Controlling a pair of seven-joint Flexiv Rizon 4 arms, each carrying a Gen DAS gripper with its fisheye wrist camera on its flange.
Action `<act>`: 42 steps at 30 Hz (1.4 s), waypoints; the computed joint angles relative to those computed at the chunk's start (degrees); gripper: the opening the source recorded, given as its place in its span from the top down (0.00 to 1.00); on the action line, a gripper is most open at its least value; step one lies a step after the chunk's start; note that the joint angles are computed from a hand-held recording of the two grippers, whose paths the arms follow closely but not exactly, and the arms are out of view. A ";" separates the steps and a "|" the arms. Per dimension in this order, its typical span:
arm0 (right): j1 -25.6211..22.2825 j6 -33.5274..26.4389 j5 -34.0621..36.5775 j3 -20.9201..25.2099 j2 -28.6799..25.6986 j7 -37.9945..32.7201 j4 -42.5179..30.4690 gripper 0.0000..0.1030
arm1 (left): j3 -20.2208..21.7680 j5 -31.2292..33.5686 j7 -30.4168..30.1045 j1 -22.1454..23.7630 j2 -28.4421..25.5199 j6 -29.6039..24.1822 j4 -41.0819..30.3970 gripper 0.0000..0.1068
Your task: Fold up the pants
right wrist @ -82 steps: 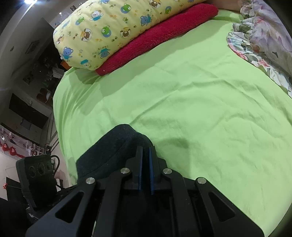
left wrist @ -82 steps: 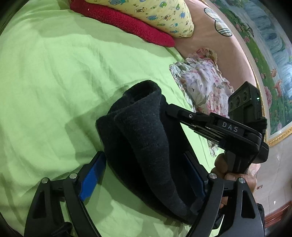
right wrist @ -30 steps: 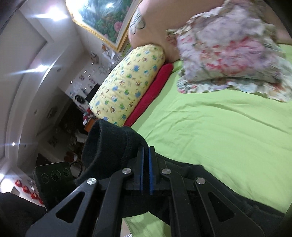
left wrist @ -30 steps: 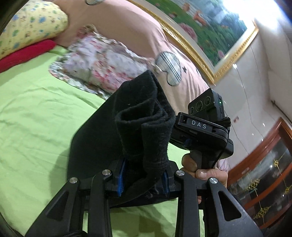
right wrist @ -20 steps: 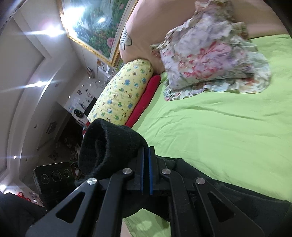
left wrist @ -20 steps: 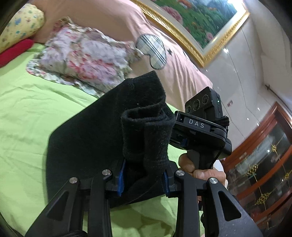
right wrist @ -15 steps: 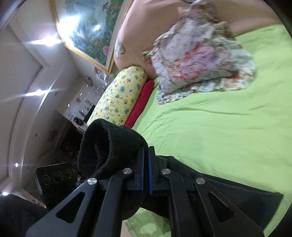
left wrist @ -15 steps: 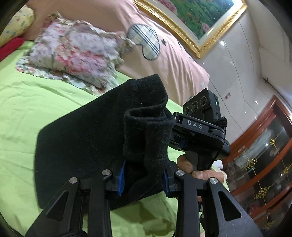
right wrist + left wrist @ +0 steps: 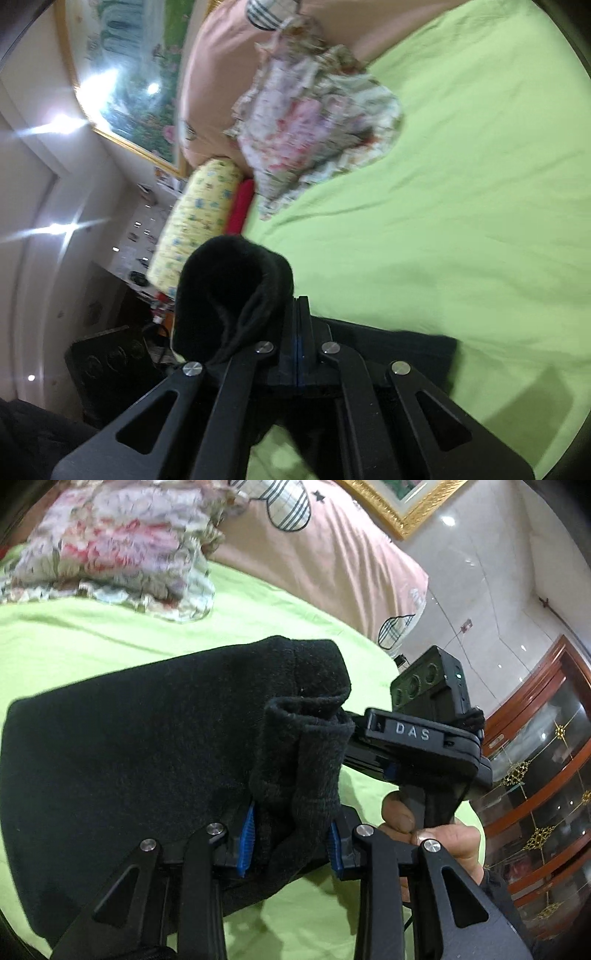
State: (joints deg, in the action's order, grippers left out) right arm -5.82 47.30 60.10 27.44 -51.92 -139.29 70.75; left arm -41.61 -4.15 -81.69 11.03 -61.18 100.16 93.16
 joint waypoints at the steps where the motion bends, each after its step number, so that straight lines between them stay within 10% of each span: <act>1: 0.52 0.88 -0.46 -0.60 0.18 0.34 0.41 0.99 | 0.15 -0.03 0.14 -0.09 -0.18 -0.35 -0.33 0.71; 9: -0.73 6.13 0.56 -0.12 2.33 -1.30 4.80 0.99 | 1.11 0.07 2.07 -1.12 0.30 -1.18 0.11 0.67; 21: -0.71 22.18 8.47 -0.22 11.18 -2.97 15.31 0.99 | -10.09 3.31 5.43 8.94 -1.09 -0.36 9.85 0.43; 35: 3.42 34.53 5.31 2.37 15.81 5.79 20.88 0.97 | -9.19 11.28 -8.41 18.77 4.00 8.95 20.22 0.32; 38: 5.91 36.57 1.18 1.51 16.33 10.78 22.20 0.78 | -6.81 12.33 -11.69 19.34 6.15 10.76 21.51 0.28; 40: 5.15 39.36 0.89 3.92 15.81 9.95 22.23 0.23 | -4.32 12.75 -13.86 18.65 7.71 12.24 21.92 0.23; 42: 1.91 44.27 2.88 9.61 14.13 4.25 21.28 0.07 | -0.82 12.41 -16.08 17.22 9.77 13.35 22.22 0.22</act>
